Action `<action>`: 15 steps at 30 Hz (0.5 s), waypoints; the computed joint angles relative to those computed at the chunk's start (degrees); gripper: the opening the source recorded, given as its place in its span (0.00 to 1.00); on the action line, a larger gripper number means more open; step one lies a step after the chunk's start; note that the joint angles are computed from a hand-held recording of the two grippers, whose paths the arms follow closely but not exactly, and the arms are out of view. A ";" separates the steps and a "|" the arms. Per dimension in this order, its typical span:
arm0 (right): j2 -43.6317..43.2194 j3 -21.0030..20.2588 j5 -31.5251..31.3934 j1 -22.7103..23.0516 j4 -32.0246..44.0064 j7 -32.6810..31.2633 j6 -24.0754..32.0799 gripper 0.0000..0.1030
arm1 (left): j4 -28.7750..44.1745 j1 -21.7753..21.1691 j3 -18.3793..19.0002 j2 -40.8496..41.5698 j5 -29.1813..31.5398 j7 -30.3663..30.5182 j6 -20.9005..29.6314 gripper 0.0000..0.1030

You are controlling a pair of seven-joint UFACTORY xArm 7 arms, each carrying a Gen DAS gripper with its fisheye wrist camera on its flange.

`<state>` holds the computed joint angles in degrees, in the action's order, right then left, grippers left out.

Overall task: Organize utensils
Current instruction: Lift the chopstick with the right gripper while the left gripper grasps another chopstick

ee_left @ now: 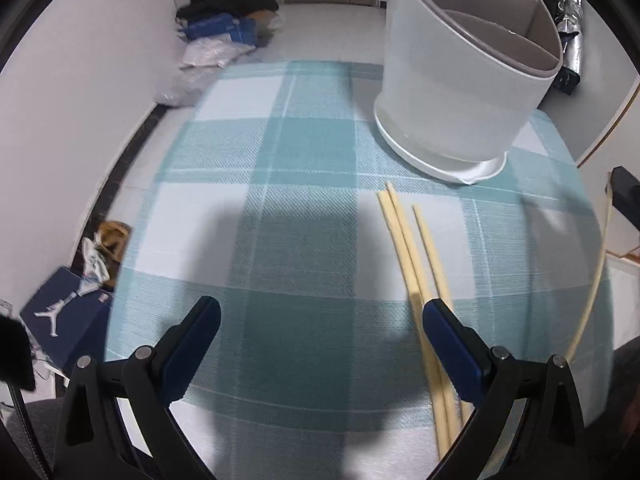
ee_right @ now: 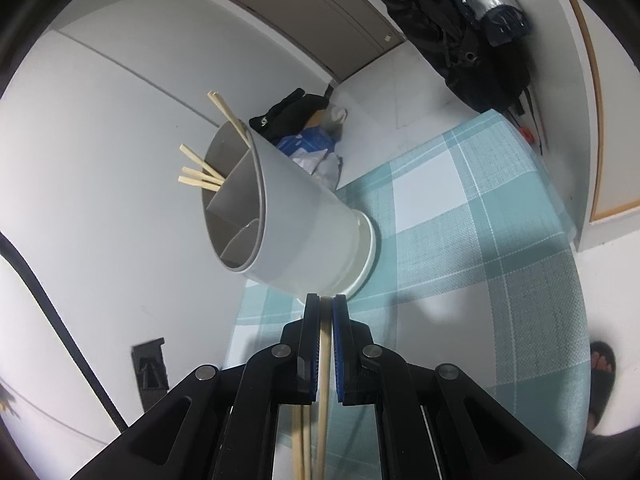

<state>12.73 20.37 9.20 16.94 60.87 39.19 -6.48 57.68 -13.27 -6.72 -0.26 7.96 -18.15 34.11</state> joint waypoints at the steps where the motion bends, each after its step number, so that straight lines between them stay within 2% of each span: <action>1: -0.12 -0.70 -0.22 0.66 -0.03 0.07 0.07 0.05 | 0.20 -0.05 -0.03 0.31 -1.00 0.90 0.29 0.97; 6: -0.66 -0.88 0.07 0.78 -0.78 0.61 -0.17 0.05 | 2.02 -0.35 0.00 1.99 -0.58 2.23 2.06 0.97; 8: -1.04 -2.83 -0.27 2.56 -1.02 1.23 -0.19 0.05 | 3.15 -0.56 0.00 2.99 0.22 2.38 3.58 0.97; 12: -1.50 -4.95 -0.98 4.44 -1.29 1.94 -0.17 0.05 | 3.87 -0.13 0.34 3.08 -2.85 4.06 4.94 0.97; 15: -1.23 -2.50 -0.81 2.21 -1.26 1.59 -0.38 0.05 | 5.23 -0.07 0.50 4.29 -2.64 4.40 5.01 0.97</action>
<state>11.50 17.87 8.38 19.14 59.61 40.78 -6.85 62.91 -13.34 -6.22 4.03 5.31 -13.75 39.12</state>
